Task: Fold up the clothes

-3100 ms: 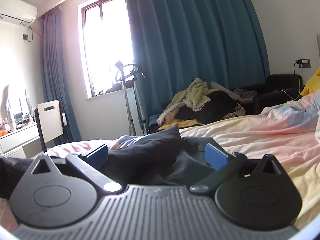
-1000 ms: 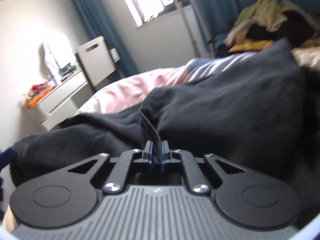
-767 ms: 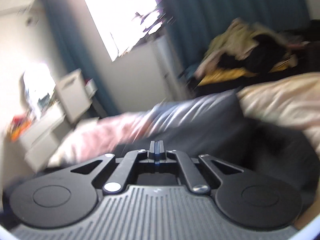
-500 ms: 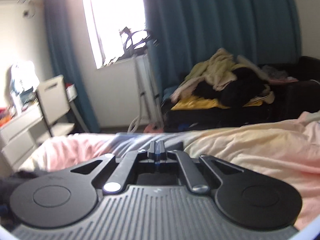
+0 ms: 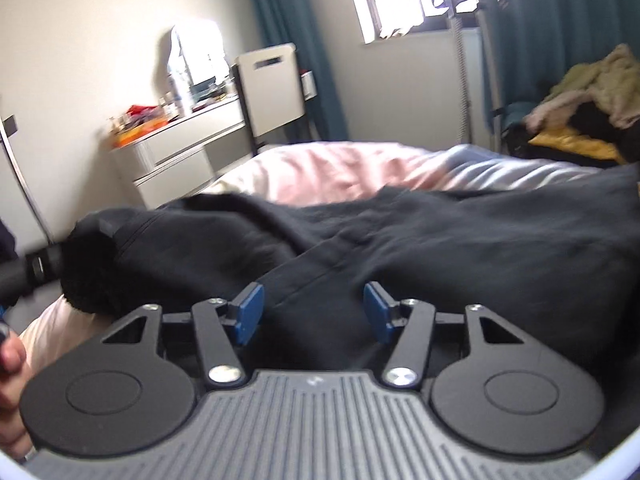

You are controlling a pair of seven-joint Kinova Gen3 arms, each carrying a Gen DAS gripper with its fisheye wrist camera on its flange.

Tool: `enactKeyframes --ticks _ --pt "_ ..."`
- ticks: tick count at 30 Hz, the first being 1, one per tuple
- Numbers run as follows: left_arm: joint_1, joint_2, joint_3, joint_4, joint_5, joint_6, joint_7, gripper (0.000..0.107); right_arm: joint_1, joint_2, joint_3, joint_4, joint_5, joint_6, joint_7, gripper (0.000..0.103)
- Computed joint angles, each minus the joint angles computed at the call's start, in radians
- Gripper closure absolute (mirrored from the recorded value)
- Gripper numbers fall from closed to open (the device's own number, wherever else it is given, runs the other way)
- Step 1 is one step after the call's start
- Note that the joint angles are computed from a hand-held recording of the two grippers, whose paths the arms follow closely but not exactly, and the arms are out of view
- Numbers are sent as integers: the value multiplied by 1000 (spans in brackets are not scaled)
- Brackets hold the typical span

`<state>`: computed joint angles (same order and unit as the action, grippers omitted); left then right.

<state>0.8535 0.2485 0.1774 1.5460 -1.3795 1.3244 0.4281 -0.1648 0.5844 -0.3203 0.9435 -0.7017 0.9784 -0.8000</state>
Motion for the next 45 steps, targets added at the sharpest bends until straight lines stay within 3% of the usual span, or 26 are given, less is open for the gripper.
enactKeyframes --ticks 3,5,7,15,19,22,24,28,31,33,36,39,41,45 --pt "-24 -8 0 -4 44 -26 -10 13 -76 -15 36 32 66 -65 -24 48" --pt "-32 -4 -4 -17 64 -27 -20 13 -87 -21 37 58 75 -119 -51 57" --pt "-39 -3 -9 -24 77 -37 -15 13 -54 -39 11 96 33 -185 -79 99" --pt "-42 8 -17 -56 129 -50 -73 13 82 -70 7 63 -72 -345 -196 99" --pt "-30 35 -24 -98 148 -38 -151 13 122 -58 62 -34 0 -436 -338 99" --pt "-21 56 -36 -127 158 -48 -207 13 180 -31 43 -115 74 -505 -440 99" --pt "-13 73 -46 -148 166 -51 -246 13 179 -11 109 -174 145 -533 -522 99" --pt "2 109 -71 -195 193 -49 -325 13 187 79 295 -298 178 -551 -684 99" --pt "5 133 -91 -230 228 -52 -372 13 205 181 434 -437 217 -442 -806 99" --pt "3 149 -103 -254 255 -60 -401 13 206 250 478 -515 297 -360 -886 99" --pt "1 175 -122 -293 294 -72 -451 13 235 325 436 -562 346 -269 -947 99" --pt "11 194 -143 -316 316 -78 -492 13 247 354 400 -536 380 -233 -990 95" --pt "21 198 -156 -319 318 -83 -505 13 262 343 353 -477 380 -259 -991 90" --pt "46 192 -175 -303 295 -92 -490 13 270 278 305 -367 439 -308 -955 60"
